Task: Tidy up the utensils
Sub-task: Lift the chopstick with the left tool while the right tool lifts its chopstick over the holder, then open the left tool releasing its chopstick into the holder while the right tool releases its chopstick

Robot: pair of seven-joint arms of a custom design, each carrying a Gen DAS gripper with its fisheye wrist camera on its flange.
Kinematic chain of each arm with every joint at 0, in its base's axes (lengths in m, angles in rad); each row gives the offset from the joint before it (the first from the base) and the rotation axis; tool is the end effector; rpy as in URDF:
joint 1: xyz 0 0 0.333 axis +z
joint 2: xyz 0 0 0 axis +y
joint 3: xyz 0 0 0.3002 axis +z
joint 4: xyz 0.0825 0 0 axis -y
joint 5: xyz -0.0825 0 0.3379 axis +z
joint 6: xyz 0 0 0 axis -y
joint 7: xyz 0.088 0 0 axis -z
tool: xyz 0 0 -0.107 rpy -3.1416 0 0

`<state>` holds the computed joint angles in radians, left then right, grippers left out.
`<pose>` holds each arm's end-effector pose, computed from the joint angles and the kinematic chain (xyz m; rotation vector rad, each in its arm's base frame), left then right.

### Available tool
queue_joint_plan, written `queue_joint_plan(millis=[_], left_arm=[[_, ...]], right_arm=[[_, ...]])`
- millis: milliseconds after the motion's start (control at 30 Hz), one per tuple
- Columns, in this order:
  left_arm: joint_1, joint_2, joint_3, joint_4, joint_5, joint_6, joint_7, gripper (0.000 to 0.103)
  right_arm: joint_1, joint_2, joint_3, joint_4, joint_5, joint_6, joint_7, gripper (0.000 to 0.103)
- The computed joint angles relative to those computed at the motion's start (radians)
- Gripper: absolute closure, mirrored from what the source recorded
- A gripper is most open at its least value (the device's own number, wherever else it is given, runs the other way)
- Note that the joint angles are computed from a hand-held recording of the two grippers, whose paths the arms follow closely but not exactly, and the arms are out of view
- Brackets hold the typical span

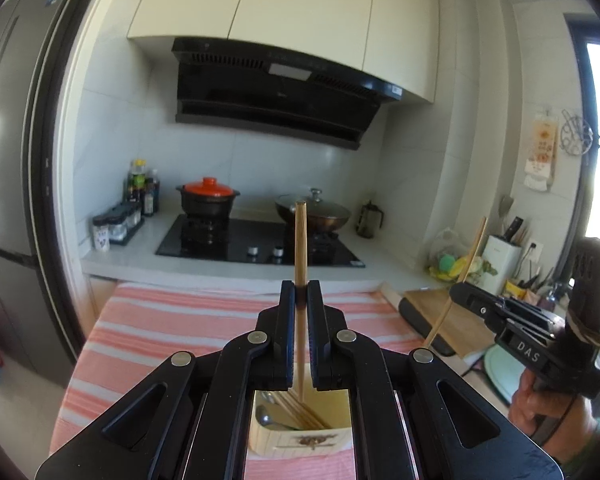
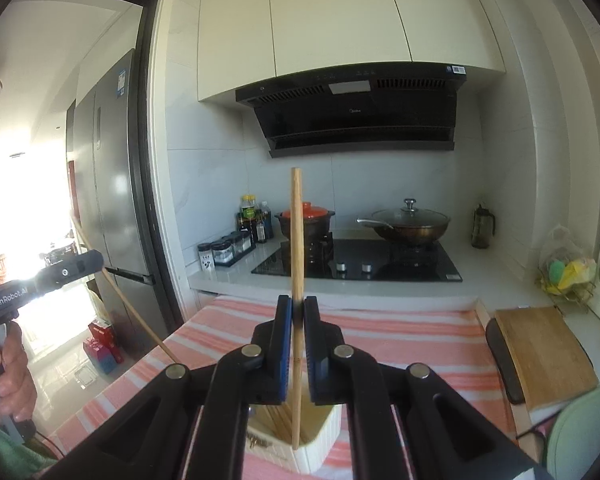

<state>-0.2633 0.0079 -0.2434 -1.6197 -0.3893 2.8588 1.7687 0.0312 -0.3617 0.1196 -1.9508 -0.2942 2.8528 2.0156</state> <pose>0.4973 -0.2514 0.7391 -1.2389 1.8784 -1.5202 0.4305 0.0963 0.7664 -1.3689 1.4376 -0.9693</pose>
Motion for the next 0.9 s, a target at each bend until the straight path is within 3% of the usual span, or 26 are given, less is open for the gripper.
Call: queue_joint_plan(millis=[167, 300, 433, 467, 500, 533, 567, 600, 633, 667, 733, 833, 900], left_arm=[[-0.023, 0.190, 0.000, 0.176, 0.202, -0.155, -0.165, 0.099], [-0.035, 0.310, -0.007, 0.289, 0.264, -0.291, -0.210, 0.099], [-0.046, 0.371, -0.007, 0.342, 0.300, -0.367, -0.230, 0.098], [-0.049, 0.370, -0.006, 0.334, 0.308, -0.371, -0.236, 0.096], [-0.047, 0.363, -0.008, 0.321, 0.309, -0.370, -0.232, 0.086], [-0.043, 0.342, -0.010, 0.288, 0.310, -0.361, -0.224, 0.069], [-0.044, 0.309, -0.007, 0.243, 0.322, -0.342, -0.225, 0.058], [-0.040, 0.259, -0.004, 0.168, 0.332, -0.292, -0.219, 0.038], [-0.036, 0.205, -0.001, 0.090, 0.343, -0.230, -0.214, 0.027], [-0.032, 0.158, 0.000, 0.025, 0.354, -0.175, -0.207, 0.022], [-0.020, 0.037, 0.000, -0.132, 0.361, -0.075, -0.185, 0.003], [-0.001, -0.152, -0.007, -0.367, 0.429, 0.081, -0.252, 0.001], [0.017, -0.275, -0.024, -0.494, 0.465, 0.119, -0.339, 0.000]], right_arm=[[-0.008, 0.166, 0.010, 0.085, -0.082, 0.018, 0.003, 0.097], [0.092, 0.282, -0.075, 0.131, 0.126, -0.076, -0.177, 0.097], [0.123, 0.349, -0.098, 0.158, 0.273, -0.188, -0.320, 0.097], [0.126, 0.362, -0.100, 0.168, 0.295, -0.216, -0.341, 0.096], [0.128, 0.370, -0.101, 0.175, 0.313, -0.233, -0.352, 0.096], [0.129, 0.371, -0.103, 0.175, 0.318, -0.239, -0.348, 0.095], [0.130, 0.359, -0.104, 0.164, 0.286, -0.243, -0.315, 0.085], [0.128, 0.345, -0.106, 0.155, 0.249, -0.247, -0.276, 0.078], [0.127, 0.315, -0.107, 0.127, 0.228, -0.226, -0.250, 0.066], [0.123, 0.275, -0.106, 0.090, 0.204, -0.198, -0.222, 0.057], [0.104, 0.186, -0.088, 0.020, 0.115, -0.165, -0.151, 0.051], [0.062, 0.044, -0.030, -0.063, -0.017, -0.179, -0.053, 0.041], [0.033, -0.063, 0.021, -0.130, -0.078, -0.202, 0.022, 0.028]])
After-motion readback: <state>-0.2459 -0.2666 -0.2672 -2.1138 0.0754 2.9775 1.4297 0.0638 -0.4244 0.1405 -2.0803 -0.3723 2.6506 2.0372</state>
